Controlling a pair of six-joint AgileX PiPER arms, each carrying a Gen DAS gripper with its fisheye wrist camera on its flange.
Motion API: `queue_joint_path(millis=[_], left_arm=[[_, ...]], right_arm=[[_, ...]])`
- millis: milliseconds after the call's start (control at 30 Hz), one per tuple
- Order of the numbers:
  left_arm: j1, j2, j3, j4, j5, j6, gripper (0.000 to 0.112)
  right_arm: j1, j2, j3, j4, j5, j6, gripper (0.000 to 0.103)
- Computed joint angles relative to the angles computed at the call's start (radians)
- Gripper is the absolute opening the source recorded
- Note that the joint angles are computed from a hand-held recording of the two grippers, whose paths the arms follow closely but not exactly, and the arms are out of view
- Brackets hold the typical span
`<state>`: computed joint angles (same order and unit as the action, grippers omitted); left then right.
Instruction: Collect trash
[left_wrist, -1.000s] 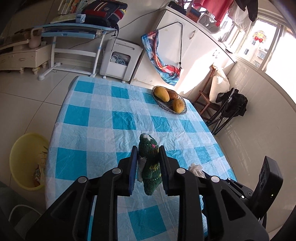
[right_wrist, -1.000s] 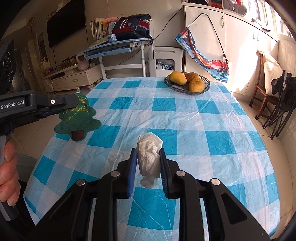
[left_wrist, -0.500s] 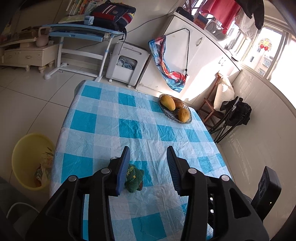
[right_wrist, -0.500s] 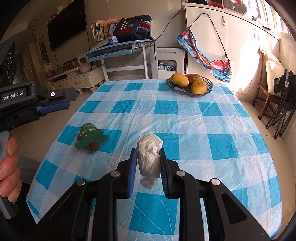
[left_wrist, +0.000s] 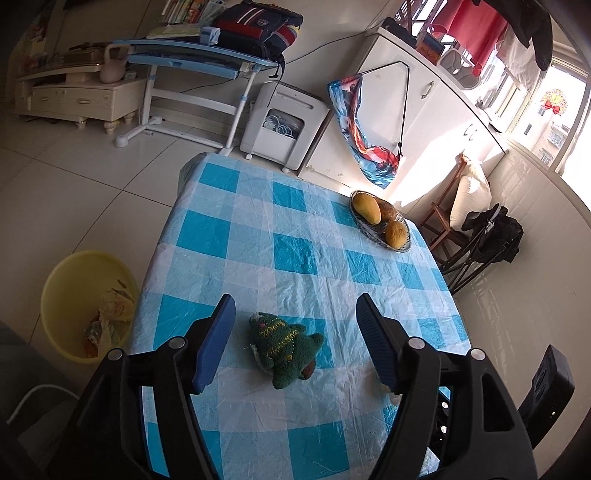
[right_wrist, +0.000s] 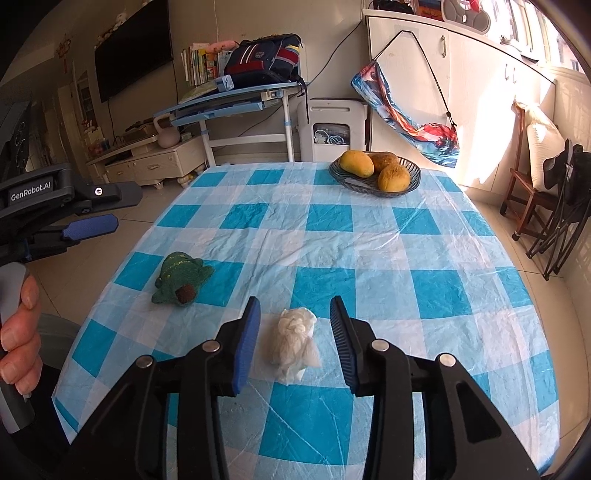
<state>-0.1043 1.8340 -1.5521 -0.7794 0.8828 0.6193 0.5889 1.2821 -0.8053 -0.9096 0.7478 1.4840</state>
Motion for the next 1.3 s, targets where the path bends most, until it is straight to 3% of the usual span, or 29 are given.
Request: queue_joint_path(millis=[67, 233, 433, 833, 1300], left_arm=[[-0.003, -0.006, 0.006, 0.015, -0.009, -0.003, 0.068], [-0.015, -0.023, 0.028, 0.06, -0.04, -0.017, 0.075], [-0.034, -0.03, 0.039, 0.121, -0.067, -0.038, 0.079], [-0.125, -0.054, 0.082, 0.333, -0.156, -0.102, 0.082], [-0.165, -0.059, 0.103, 0.403, -0.182, -0.1, 0.086]], right_arm=[[0.006, 0.0, -0.001, -0.003, 0.007, 0.008, 0.052], [0.006, 0.01, -0.001, 0.012, 0.008, 0.002, 0.064], [-0.013, 0.031, -0.002, 0.059, 0.002, -0.025, 0.069], [-0.067, 0.052, 0.015, 0.153, -0.053, -0.077, 0.069], [-0.085, 0.067, 0.014, 0.173, -0.084, -0.101, 0.07]])
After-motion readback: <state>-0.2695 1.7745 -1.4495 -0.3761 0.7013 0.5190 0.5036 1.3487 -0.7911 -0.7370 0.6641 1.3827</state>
